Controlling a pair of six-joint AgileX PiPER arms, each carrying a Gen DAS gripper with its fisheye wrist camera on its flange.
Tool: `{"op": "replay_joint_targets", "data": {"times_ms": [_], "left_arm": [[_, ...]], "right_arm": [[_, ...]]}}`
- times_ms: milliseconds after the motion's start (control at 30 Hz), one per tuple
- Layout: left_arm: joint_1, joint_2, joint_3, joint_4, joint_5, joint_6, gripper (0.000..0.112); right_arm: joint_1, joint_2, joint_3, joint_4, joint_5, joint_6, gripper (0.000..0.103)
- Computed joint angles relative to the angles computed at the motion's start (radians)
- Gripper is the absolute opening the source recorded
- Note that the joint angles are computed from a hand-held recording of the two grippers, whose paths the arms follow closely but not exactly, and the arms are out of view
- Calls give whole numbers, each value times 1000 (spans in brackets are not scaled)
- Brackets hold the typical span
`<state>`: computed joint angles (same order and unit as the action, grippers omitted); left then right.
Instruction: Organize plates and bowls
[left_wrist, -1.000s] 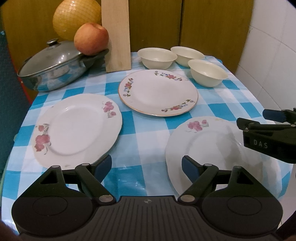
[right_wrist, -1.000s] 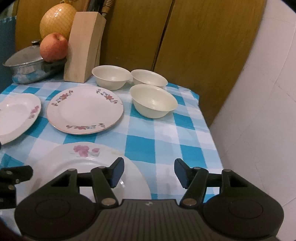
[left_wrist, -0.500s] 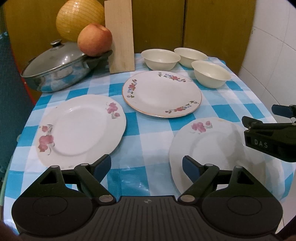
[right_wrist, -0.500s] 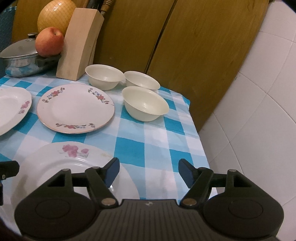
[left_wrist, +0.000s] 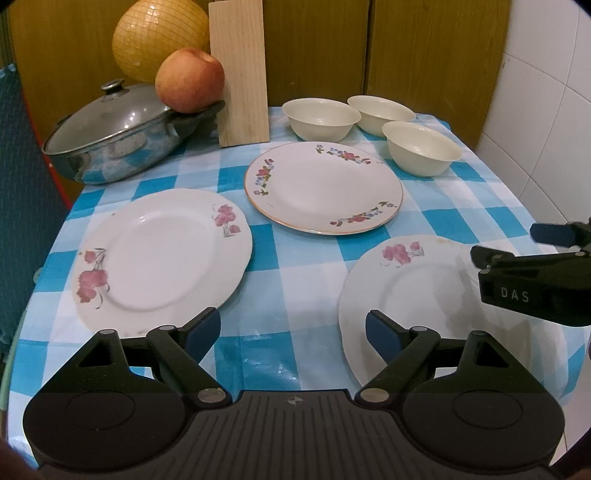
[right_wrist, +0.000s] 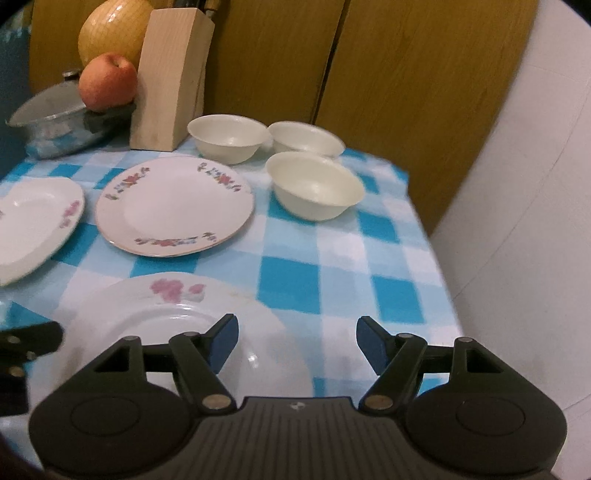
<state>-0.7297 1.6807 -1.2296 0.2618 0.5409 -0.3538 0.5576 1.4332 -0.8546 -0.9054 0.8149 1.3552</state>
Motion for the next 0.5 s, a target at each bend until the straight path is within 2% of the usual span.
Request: {"op": "replay_joint_targets", "data": {"times_ms": [167,233,500], "left_arm": [[2,-2,0,-9,0,9,90],[2,-3,1,-13,0,14,90],[2,-1,-11,3,0,5,90]], "right_arm": [[-101,-54,23,189,-159,-120,64],[-115,-61,28,217,-185,-132,64],[-73,-66,5,135,-142,-70,64]]}}
